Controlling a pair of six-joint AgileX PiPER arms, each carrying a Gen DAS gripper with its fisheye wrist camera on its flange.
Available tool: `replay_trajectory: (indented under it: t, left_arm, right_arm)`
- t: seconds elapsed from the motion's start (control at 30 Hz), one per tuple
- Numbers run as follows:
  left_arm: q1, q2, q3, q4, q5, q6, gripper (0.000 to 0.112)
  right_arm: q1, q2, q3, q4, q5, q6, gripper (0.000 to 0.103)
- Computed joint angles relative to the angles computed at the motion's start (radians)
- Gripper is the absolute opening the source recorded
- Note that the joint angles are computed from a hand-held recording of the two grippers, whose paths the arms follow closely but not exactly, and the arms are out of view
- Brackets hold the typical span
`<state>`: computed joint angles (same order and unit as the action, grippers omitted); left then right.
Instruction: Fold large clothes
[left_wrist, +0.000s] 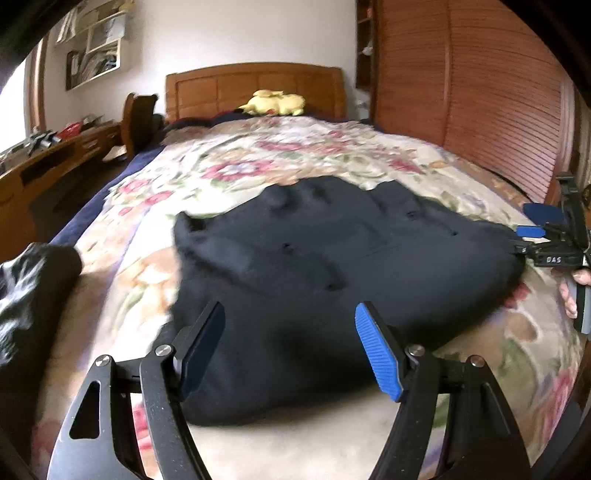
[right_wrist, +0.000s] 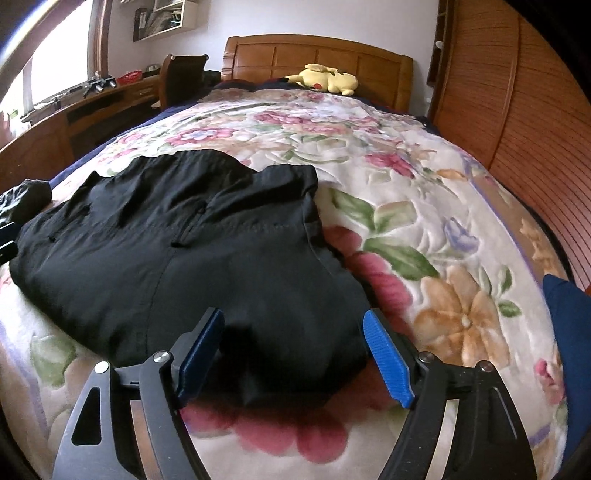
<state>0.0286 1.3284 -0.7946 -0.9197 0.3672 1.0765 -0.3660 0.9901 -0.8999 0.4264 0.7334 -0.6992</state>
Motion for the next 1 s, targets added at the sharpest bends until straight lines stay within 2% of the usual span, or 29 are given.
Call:
replay_trajectory:
  t: [0.27,0.5,0.73,0.87,0.93,1.0]
  left_arm:
    - [0.165,0.014,0.022,0.021,0.05,0.051,0.074]
    - [0.203,0.042,0.023,0.003,0.088,0.108,0.073]
    - [0.223,0.067,0.008,-0.017,0.136,0.136,0.046]
    - [0.218,0.087,-0.003,-0.006,0.148,0.126,0.036]
    - [0.213,0.091,-0.004,-0.011,0.157,0.144,0.015]
    - [0.195,0.097,-0.008,0.02,0.137,0.12,0.008]
  right_arm:
    - [0.021,0.062,0.016,0.016,-0.059,0.008,0.083]
    - [0.061,0.085,0.028,-0.051,-0.115,0.084,0.09]
    - [0.037,0.116,0.022,-0.004,-0.098,0.053,0.093]
    - [0.006,0.15,0.007,0.062,-0.064,-0.005,0.093]
    - [-0.001,0.168,-0.003,0.079,-0.049,-0.024,0.093]
    - [-0.006,0.186,-0.013,0.095,-0.035,-0.044,0.091]
